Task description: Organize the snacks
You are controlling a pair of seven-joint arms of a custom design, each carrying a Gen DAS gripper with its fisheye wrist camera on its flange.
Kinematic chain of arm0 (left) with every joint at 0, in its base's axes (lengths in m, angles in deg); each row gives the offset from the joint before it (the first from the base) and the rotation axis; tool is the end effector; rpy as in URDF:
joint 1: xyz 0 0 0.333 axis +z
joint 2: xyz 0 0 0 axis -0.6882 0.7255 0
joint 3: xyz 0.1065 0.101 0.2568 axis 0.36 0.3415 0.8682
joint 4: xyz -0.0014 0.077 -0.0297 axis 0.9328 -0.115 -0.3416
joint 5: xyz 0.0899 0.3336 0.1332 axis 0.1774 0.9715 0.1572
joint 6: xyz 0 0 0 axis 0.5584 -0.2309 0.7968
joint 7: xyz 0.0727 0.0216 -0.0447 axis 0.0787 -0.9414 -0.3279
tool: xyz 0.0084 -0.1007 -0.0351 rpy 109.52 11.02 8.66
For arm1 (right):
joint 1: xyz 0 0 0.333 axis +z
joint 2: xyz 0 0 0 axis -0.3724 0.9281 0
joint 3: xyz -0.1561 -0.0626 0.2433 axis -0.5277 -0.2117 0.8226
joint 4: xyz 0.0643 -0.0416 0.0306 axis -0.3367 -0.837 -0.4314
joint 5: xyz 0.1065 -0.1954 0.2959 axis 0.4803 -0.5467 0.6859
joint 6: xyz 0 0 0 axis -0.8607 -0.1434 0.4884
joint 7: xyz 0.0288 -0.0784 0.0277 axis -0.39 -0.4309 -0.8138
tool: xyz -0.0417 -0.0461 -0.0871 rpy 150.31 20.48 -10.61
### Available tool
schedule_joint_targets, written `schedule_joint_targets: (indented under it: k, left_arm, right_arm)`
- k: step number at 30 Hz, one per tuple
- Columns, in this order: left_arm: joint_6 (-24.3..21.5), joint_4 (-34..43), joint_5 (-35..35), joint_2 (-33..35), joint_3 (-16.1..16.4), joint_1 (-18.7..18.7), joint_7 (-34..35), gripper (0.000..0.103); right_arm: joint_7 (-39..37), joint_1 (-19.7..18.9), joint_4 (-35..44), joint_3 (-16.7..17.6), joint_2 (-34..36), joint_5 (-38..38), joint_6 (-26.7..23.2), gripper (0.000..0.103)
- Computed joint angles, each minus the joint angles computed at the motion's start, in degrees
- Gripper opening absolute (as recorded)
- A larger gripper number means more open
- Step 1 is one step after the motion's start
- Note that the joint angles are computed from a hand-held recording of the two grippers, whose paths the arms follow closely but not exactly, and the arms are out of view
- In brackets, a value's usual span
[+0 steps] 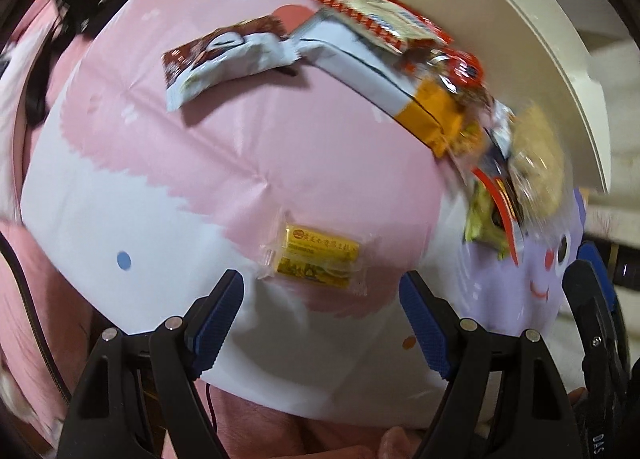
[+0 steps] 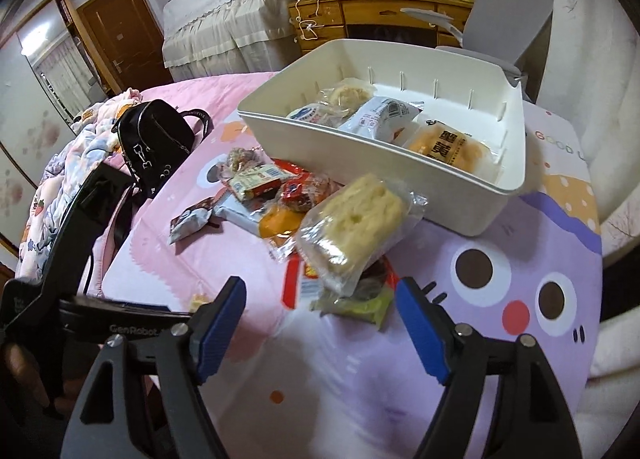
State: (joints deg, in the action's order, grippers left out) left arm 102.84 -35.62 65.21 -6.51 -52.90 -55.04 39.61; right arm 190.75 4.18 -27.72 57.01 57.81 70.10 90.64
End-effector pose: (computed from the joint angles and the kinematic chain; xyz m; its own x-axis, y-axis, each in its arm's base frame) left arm 0.6061 -0.2270 0.3869 0.2368 -0.9496 0.2055 -0.9716 -0.2326 0.0445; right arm 0.5762 0.3719 0.4541 0.1856 -0.9574 -0.2212 -0.8498 -0.0434 -0.5254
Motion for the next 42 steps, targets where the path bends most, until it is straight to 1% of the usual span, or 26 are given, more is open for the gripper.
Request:
schedule_joint_targets:
  k: [5,10,12,15,17,20,22,27,30,31,32,33,34,35,37,38,42]
  left_arm:
    - [1.65,-0.77,-0.36,0.22,0.57,-0.33,-4.42,0.079]
    - [1.79,0.49,0.28,1.37,0.87,-0.69,-8.29,0.077]
    - [1.26,1.74,0.63,2.29,0.94,-0.84,-9.53,0.076]
    - [0.16,3.9,1.31,3.49,1.27,-0.66,-10.67,0.068]
    - [-0.15,4.73,1.49,4.04,1.26,-0.6,-11.06,0.065]
    - [-1.2,6.52,1.54,5.21,1.15,-0.62,-11.57,0.055]
    - [-1.83,7.42,1.1,5.99,0.9,-0.57,-11.66,0.047]
    - [-4.4,9.27,1.03,6.63,0.56,-1.03,-11.7,0.044]
    - [-5.27,10.21,0.8,7.15,0.45,-1.21,-11.8,0.04]
    - [-5.39,10.5,0.56,7.33,0.42,-1.17,-11.85,0.038]
    - [-5.63,10.83,0.27,7.52,0.36,-1.13,-11.96,0.036]
    - [-5.27,9.3,-0.02,6.49,0.2,-1.3,-12.25,0.034]
    - [-5.03,8.53,-0.29,6.03,0.03,-1.47,-12.49,0.025]
    - [-4.99,8.65,-0.67,6.19,-0.14,-1.5,-12.51,0.023]
    - [-4.63,8.48,-1.69,6.25,-0.53,-1.45,-12.32,0.016]
    - [-4.22,8.19,-2.09,6.18,-0.64,-1.47,-12.3,0.016]
    - [-2.57,6.0,-3.4,5.03,-1.06,-1.77,-12.39,0.008]
  right_arm:
    - [-3.73,-2.17,2.84,1.4,3.4,3.77,0.79,0.079]
    - [-6.2,-3.21,7.46,1.93,7.65,6.41,0.38,0.08]
    - [-6.38,-3.12,9.32,1.65,9.18,6.79,-0.39,0.08]
    - [-6.73,-3.44,12.32,1.7,11.66,7.81,-1.53,0.08]
    - [-7.55,-3.78,13.97,1.99,13.02,8.64,-1.84,0.083]
    - [-8.75,-3.92,14.98,2.1,14.02,9.14,-1.77,0.085]
    - [-9.34,-4.04,15.72,2.27,14.7,9.65,-1.93,0.086]
    - [-10.39,-4.09,17.95,2.51,16.54,10.67,-3.08,0.086]
    - [-11.21,-4.04,17.99,2.51,16.69,10.97,-2.54,0.085]
    - [-11.42,-4.0,17.93,2.47,16.64,10.95,-2.49,0.083]
    - [-11.6,-3.92,17.95,2.4,16.61,10.87,-2.6,0.078]
    - [-12.49,-4.37,17.35,2.92,16.24,11.33,-2.43,0.072]
    - [-13.68,-4.88,17.25,3.68,16.17,12.04,-2.7,0.065]
    - [-13.93,-4.77,17.3,3.62,16.12,12.17,-2.86,0.06]
    - [-14.11,-4.28,16.42,3.06,15.37,11.74,-2.51,0.057]
    - [-14.37,-4.29,16.03,3.07,15.09,11.78,-2.26,0.056]
    - [-14.41,-4.39,13.16,2.79,12.92,11.82,-1.01,0.051]
